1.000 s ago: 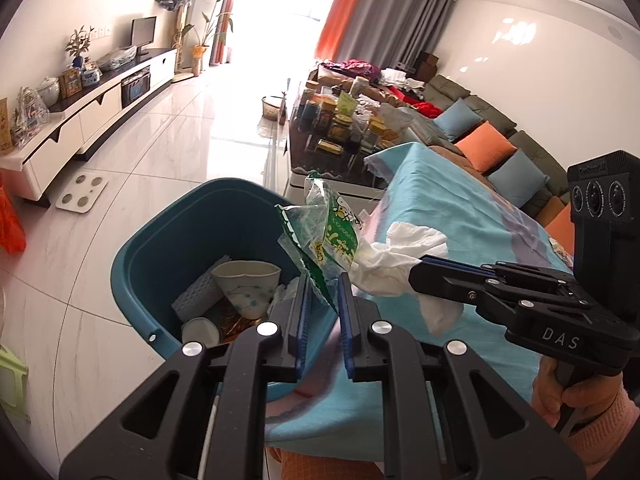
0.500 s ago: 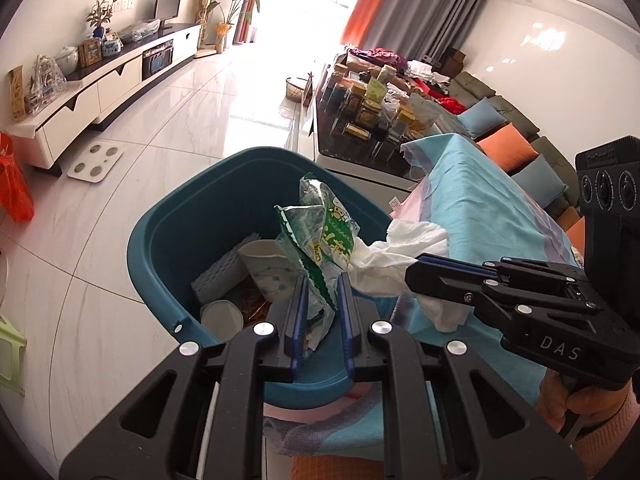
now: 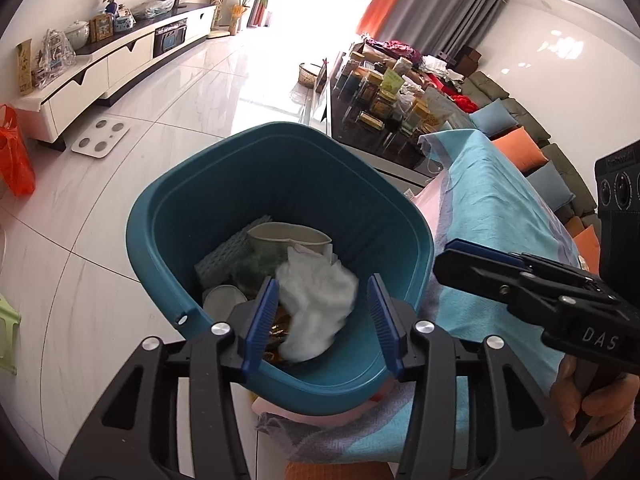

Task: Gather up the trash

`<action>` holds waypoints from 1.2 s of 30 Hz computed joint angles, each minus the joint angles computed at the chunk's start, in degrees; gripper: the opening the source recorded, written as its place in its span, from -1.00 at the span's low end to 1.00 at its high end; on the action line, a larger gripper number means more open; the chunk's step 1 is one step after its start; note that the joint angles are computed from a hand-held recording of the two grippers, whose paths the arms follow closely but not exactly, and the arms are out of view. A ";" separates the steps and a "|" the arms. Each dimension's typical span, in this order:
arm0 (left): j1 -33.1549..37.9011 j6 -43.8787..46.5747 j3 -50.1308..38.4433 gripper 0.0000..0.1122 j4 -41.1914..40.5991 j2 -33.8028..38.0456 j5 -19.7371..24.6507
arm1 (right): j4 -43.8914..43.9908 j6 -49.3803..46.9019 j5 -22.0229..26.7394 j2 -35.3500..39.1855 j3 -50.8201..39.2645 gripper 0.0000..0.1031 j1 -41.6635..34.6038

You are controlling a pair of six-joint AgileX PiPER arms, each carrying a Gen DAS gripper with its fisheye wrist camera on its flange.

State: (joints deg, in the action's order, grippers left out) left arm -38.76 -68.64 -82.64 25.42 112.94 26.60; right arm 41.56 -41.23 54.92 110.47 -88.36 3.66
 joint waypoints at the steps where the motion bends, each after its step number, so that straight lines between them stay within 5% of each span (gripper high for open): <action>1: -0.40 -1.15 -0.16 -0.04 1.40 -0.13 0.48 | 0.87 -0.83 -0.02 -0.44 0.85 -0.45 -0.83; 9: -6.45 -13.69 0.97 0.49 18.86 -3.68 4.00 | 10.25 -12.82 -0.49 -9.73 11.78 -0.17 -9.54; 13: -10.97 -18.95 -0.88 0.74 27.57 -4.16 6.89 | 15.36 -19.82 -1.51 -16.74 18.87 0.17 -15.63; 17: -15.62 -22.64 -4.36 0.74 33.38 -2.91 11.04 | 19.70 -26.56 -3.27 -23.01 25.94 0.59 -21.67; 22: -20.49 -24.31 -11.68 0.74 37.52 1.63 15.49 | 27.29 -37.02 -5.88 -31.44 36.04 0.85 -30.95; 30: -28.72 -21.61 -29.28 0.74 43.67 12.34 24.26 | 37.84 -53.00 -4.20 -39.52 45.81 0.87 -50.73; 36: -32.36 -9.55 -50.59 0.74 41.53 23.56 30.32 | 44.91 -61.44 -0.94 -40.80 50.28 0.87 -61.60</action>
